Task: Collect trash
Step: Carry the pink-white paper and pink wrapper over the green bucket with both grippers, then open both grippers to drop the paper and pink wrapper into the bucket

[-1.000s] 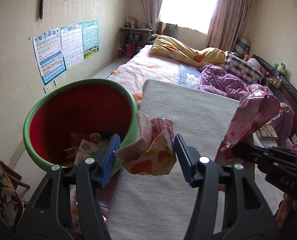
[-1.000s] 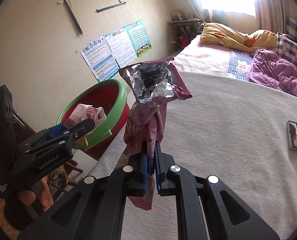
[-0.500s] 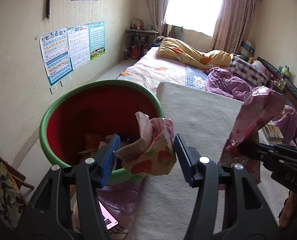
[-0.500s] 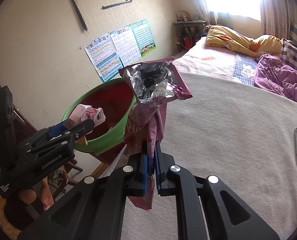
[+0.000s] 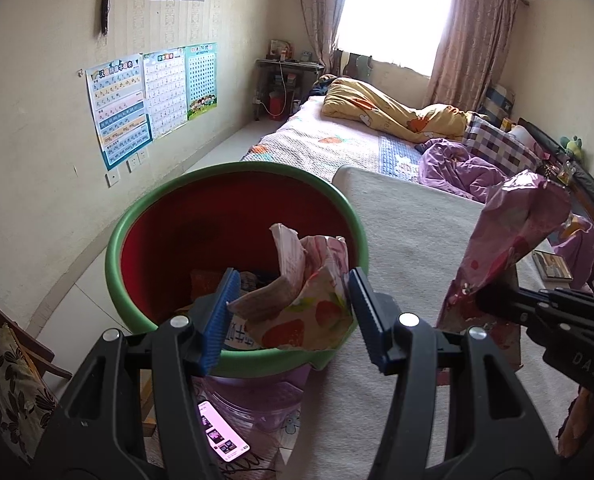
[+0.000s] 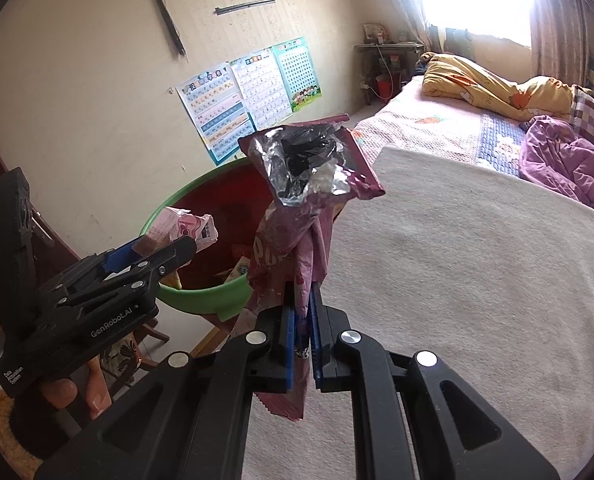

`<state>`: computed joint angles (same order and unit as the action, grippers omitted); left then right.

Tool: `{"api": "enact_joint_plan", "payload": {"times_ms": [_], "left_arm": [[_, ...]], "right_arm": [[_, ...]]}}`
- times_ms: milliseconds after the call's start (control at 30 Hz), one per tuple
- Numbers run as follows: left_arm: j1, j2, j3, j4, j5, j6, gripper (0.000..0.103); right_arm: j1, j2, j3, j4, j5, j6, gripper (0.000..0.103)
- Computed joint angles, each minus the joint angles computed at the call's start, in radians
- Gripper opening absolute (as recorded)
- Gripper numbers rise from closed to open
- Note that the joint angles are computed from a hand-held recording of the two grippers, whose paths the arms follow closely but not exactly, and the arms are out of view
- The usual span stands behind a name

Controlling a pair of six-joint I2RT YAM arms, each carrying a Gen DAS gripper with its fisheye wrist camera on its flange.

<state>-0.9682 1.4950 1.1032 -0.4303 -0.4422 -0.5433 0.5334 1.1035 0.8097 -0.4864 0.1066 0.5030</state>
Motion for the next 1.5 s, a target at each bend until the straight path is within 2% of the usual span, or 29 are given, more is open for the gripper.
{"api": "enact_joint_plan", "payload": {"times_ms": [667, 1200, 1267, 1367, 1400, 1500], "left_arm": [[0.078, -0.04, -0.046, 0.025, 0.064, 0.06, 0.054], [0.193, 0.048, 0.004, 0.056, 0.133, 0.148, 0.054], [0.205, 0.058, 0.011, 0.057, 0.132, 0.147, 0.057], [0.224, 0.061, 0.008, 0.061, 0.131, 0.137, 0.069], [0.236, 0.059, 0.006, 0.065, 0.136, 0.141, 0.071], [0.246, 0.054, 0.002, 0.064, 0.132, 0.135, 0.073]], "right_arm": [[0.058, 0.1, 0.056, 0.039, 0.044, 0.026, 0.008], [0.016, 0.273, 0.17, 0.107, 0.022, -0.011, 0.008], [0.009, 0.305, 0.201, 0.112, 0.021, -0.018, 0.008], [0.012, 0.341, 0.234, 0.119, 0.029, -0.029, 0.019], [0.011, 0.349, 0.241, 0.127, 0.028, -0.034, 0.029], [0.014, 0.366, 0.262, 0.137, 0.029, -0.047, 0.036]]}}
